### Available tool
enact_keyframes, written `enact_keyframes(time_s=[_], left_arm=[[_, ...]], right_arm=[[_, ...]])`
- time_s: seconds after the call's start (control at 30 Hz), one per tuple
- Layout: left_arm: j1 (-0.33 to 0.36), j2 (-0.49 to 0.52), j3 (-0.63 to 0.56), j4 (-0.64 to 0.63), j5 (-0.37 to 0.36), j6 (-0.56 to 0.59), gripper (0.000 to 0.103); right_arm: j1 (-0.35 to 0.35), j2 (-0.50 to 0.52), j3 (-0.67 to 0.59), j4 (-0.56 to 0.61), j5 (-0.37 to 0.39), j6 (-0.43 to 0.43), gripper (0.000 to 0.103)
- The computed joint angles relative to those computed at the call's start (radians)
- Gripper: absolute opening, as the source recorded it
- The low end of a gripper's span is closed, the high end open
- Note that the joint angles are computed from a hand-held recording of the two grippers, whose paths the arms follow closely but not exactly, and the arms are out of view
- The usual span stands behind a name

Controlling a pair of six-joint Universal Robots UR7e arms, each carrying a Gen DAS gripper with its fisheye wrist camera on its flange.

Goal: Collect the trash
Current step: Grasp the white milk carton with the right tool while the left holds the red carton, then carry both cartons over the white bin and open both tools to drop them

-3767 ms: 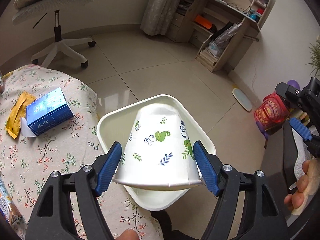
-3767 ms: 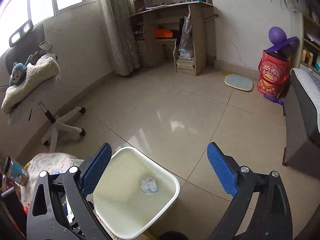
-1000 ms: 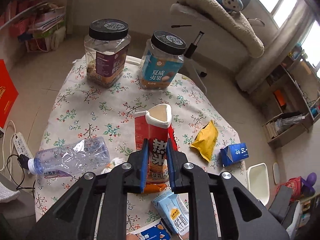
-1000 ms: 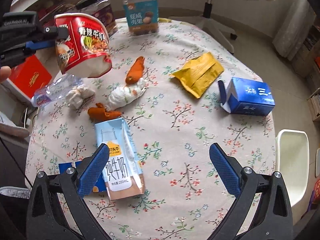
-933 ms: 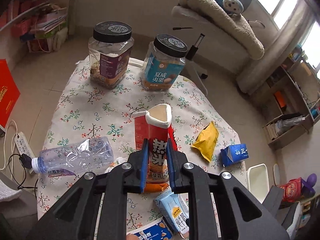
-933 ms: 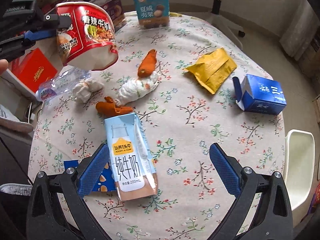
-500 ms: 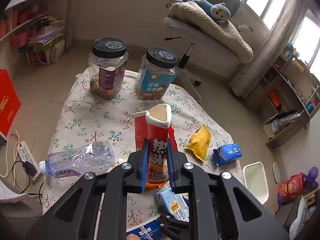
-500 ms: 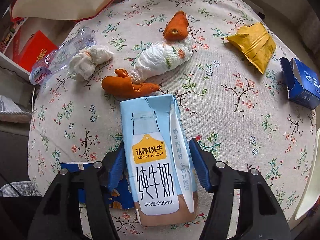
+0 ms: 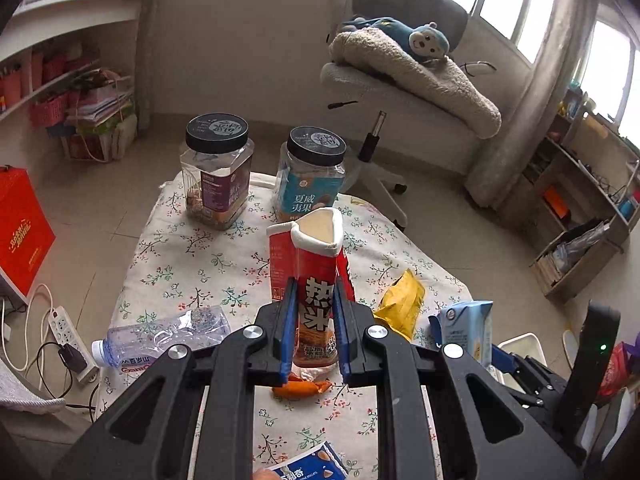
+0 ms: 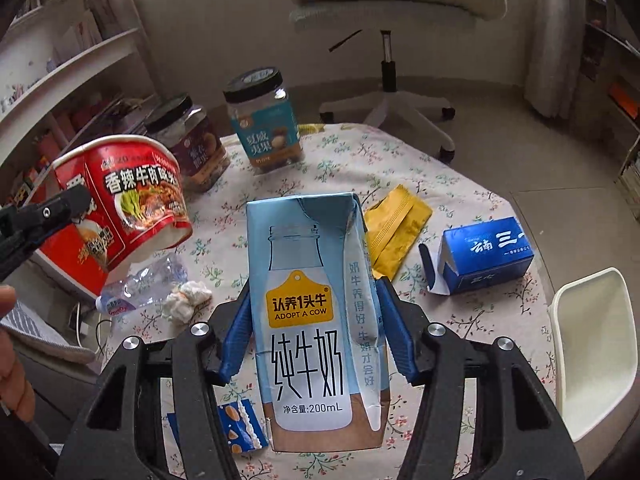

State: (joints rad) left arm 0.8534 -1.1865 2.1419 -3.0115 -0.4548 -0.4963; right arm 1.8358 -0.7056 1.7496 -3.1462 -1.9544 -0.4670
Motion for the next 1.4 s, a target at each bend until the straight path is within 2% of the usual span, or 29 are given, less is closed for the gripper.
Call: enact_keyframes(time_s=[0.1, 0.27, 0.8, 1.07, 1.27, 1.33, 1.4], left_arm=[[-0.022, 0.035, -0.005, -0.033, 0.048, 0.021, 0.017], [-0.046, 0.09, -0.02, -0.08, 0.093, 0.067, 0.017], [-0.089, 0.207, -0.099, -0.107, 0.06, 0.125, 0.017], [-0.106, 0.279, -0.16, -0.109, 0.021, 0.154, 0.017], [-0.111, 0.346, -0.223, -0.103, -0.041, 0.172, 0.017], [-0.113, 0.375, -0.25, -0.105, -0.064, 0.186, 0.017], [-0.116, 0.406, -0.278, -0.107, -0.092, 0.202, 0.017]], right_arm=[[-0.006, -0.005, 0.009, -0.111, 0.016, -0.023, 0.056], [-0.006, -0.018, 0.02, -0.212, 0.016, -0.041, 0.056], [-0.047, -0.106, 0.078, -0.367, -0.019, -0.093, 0.056], [-0.09, -0.152, 0.064, -0.388, -0.122, -0.073, 0.056], [-0.13, -0.19, 0.066, -0.44, -0.182, -0.086, 0.056], [-0.14, -0.195, 0.065, -0.48, -0.203, -0.102, 0.059], [-0.154, -0.202, 0.064, -0.527, -0.22, -0.12, 0.08]])
